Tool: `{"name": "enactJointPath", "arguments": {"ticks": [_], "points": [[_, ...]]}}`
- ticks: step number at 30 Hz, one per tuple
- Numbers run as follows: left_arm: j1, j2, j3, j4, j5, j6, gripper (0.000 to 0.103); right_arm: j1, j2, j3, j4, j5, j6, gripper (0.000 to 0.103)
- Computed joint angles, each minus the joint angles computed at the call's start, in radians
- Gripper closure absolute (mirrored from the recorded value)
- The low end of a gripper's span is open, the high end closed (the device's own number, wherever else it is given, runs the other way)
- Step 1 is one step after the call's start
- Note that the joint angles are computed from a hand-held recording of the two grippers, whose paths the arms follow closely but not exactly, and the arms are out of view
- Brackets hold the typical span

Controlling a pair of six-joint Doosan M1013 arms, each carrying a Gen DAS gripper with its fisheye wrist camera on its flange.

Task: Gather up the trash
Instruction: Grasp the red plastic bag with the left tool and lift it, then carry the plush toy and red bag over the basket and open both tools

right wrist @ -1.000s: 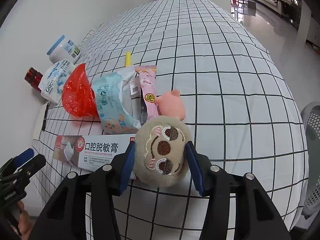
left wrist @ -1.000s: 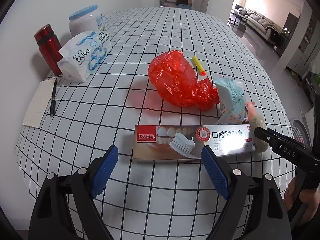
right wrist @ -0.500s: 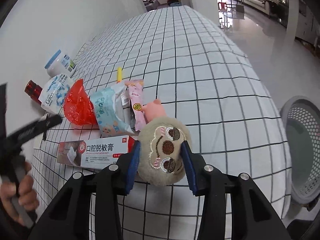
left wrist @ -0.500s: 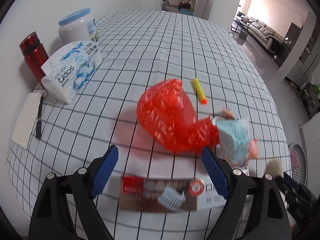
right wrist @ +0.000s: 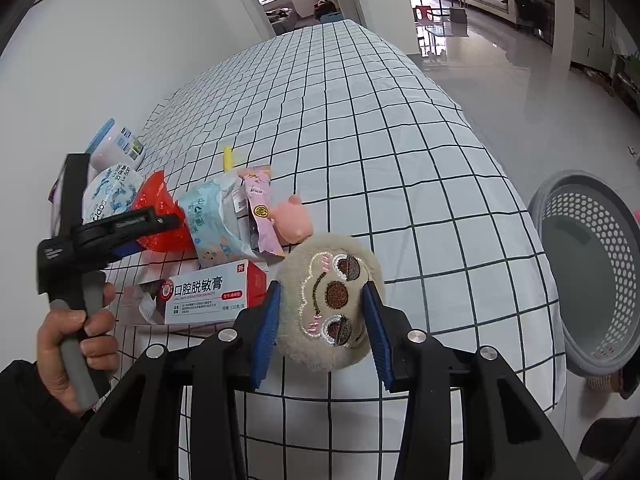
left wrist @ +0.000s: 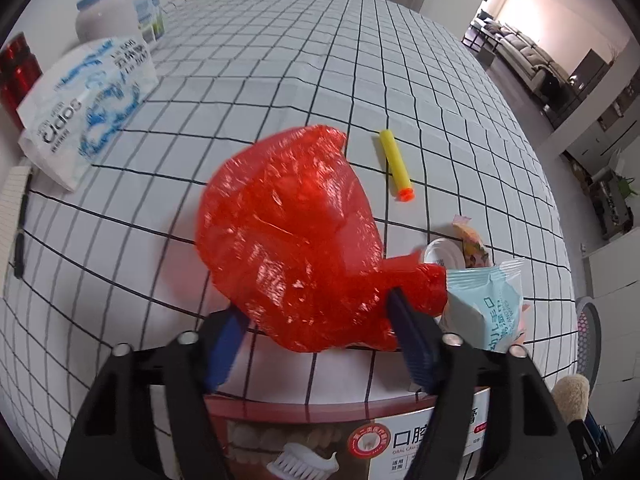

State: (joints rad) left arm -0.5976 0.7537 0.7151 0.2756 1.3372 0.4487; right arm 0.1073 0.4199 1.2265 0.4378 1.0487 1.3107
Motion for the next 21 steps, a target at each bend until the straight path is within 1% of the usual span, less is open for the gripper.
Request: {"name": "enactJointPath", "arguments": {"ticks": [1, 2, 3, 4, 6, 7, 11, 14, 18, 21], "points": [[0.0, -0.005, 0.011, 0.002, -0.017, -0.001, 0.049, 0.001, -0.001, 0.001, -0.001, 0.0, 0.002, 0.063], [-0.001, -0.009, 0.019, 0.007, -0.031, 0.002, 0.058, 0.001, -0.003, 0.003, -0.001, 0.0, 0.003, 0.063], [-0.002, -0.012, 0.024, 0.01, -0.041, 0.012, 0.071, 0.0, -0.005, 0.008, 0.0, -0.001, 0.002, 0.063], [-0.002, -0.013, 0.025, 0.009, -0.042, 0.023, 0.075, 0.001, -0.007, 0.01, 0.0, 0.0, 0.002, 0.063], [-0.001, -0.018, 0.029, 0.009, -0.047, 0.034, 0.091, 0.0, -0.008, 0.013, 0.003, 0.006, 0.0, 0.063], [-0.002, -0.026, 0.039, 0.011, -0.056, 0.037, 0.095, -0.001, -0.009, 0.014, 0.009, 0.011, 0.002, 0.063], [-0.013, -0.062, 0.072, 0.057, -0.069, 0.037, 0.097, -0.003, -0.02, 0.023, 0.016, 0.011, 0.0, 0.063], [-0.023, -0.08, 0.071, 0.092, -0.042, 0.055, 0.097, -0.004, -0.028, 0.026, 0.017, 0.009, -0.007, 0.063], [-0.052, -0.097, 0.048, 0.165, 0.011, 0.12, 0.097, -0.012, -0.043, 0.03, 0.031, 0.004, -0.004, 0.063], [-0.071, -0.114, 0.04, 0.205, 0.026, 0.158, 0.097, -0.02, -0.064, 0.041, 0.039, -0.013, 0.001, 0.063]]}}
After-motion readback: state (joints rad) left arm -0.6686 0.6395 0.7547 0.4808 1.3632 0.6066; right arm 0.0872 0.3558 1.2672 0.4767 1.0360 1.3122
